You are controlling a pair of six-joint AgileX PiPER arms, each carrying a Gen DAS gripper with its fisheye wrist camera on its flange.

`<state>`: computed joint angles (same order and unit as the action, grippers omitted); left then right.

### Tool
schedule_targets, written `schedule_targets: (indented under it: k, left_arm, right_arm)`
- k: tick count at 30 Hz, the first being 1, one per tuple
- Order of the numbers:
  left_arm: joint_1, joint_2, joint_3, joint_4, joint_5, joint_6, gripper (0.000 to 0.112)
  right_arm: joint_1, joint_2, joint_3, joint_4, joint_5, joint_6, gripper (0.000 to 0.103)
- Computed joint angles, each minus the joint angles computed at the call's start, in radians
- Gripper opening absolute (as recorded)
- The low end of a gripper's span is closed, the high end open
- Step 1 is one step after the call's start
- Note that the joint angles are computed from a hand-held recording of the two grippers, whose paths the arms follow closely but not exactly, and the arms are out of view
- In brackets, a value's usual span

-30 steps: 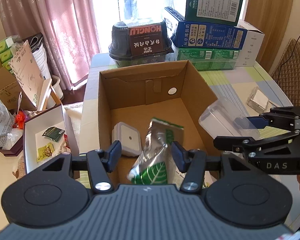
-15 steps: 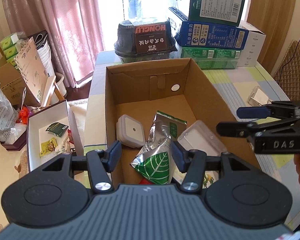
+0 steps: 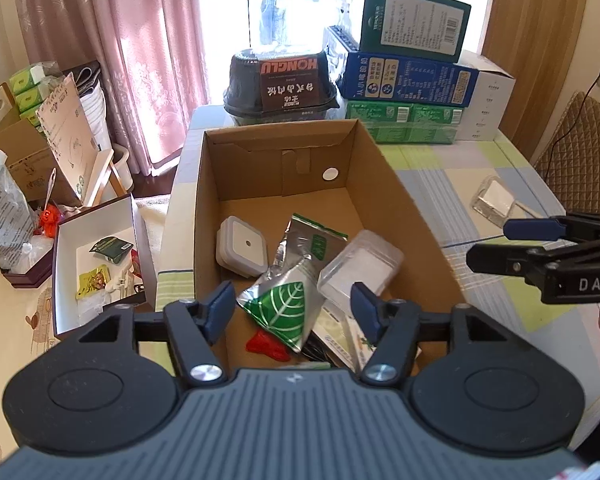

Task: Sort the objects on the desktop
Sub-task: 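Move both tools back over the table toward the wrapped square and spoon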

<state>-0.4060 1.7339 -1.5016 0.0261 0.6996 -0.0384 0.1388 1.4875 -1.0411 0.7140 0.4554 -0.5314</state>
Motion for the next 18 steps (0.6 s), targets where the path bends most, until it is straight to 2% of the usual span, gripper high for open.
schedule_targets:
  k: [6,9,12,18]
  left_arm:
    - [-0.06,-0.09,0.086,0.075,-0.014,-0.109,0.071]
    - [-0.099,-0.133,0.127,0.123,-0.018,-0.17,0.081]
    - [-0.144,-0.164,0.15,0.165,-0.005,-0.225,0.082]
    - [-0.254,-0.233,0.214,0.28,-0.005,-0.397,0.093]
  right_arm:
    - [-0.042,-0.143,0.122,-0.004,0.028,-0.001,0.089]
    - [-0.085,-0.207,0.177,0.002,0.057,-0.008,0.093]
    - [-0.145,-0.274,0.225,0.017,0.104,-0.026,0.095]
    - [-0.29,-0.397,0.288,0.033,0.224,-0.091,0.099]
